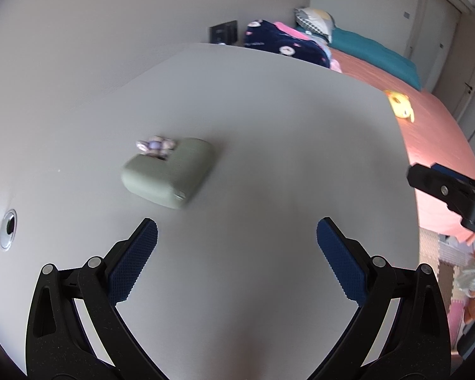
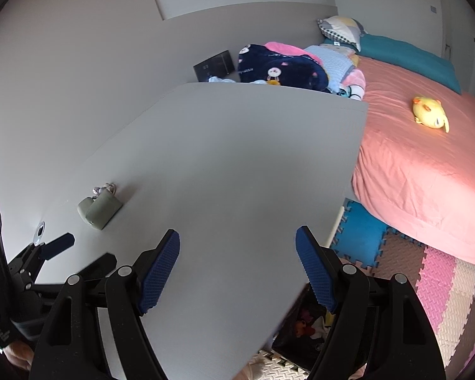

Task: Collect trash
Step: 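Return both tools to the grey-green block and flower toy on the desk, then grasp the grey-green block with the left tool while the right tool grasps the plaid flower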

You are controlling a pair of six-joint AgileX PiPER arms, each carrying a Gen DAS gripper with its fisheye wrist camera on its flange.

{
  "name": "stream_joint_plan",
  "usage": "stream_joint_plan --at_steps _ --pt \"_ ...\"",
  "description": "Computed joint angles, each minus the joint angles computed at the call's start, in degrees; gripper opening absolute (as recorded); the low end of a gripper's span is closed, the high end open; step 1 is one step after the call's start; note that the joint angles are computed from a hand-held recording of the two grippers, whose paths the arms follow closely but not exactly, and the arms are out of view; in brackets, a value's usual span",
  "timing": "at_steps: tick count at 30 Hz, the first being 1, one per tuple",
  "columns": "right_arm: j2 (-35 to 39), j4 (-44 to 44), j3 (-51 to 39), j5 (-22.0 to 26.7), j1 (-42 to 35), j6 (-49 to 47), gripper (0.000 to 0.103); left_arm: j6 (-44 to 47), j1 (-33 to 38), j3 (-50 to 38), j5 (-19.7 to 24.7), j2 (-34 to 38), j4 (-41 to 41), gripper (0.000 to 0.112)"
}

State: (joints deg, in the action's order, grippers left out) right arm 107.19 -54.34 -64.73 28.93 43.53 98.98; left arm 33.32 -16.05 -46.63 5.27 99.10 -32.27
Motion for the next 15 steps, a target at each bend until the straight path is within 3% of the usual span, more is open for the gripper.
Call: stream_joint_plan --at_steps 8,11,15 --pt "3.6 4.4 -5.2 0.0 -0.5 -5.9 0.076 10.8 4.3 -5.2 1.5 4.9 -10.5 0.097" --pt "4.9 5.8 -6.9 0.0 -0.9 -8.0 0.076 8.0 4.9 -7.3 1.5 6.9 -7.1 0.097" --pt "7.0 7.8 -9.7 -0.3 -1.7 -10.5 0.076 14.8 6.0 -8.6 1.7 8.2 -13.5 0.097"
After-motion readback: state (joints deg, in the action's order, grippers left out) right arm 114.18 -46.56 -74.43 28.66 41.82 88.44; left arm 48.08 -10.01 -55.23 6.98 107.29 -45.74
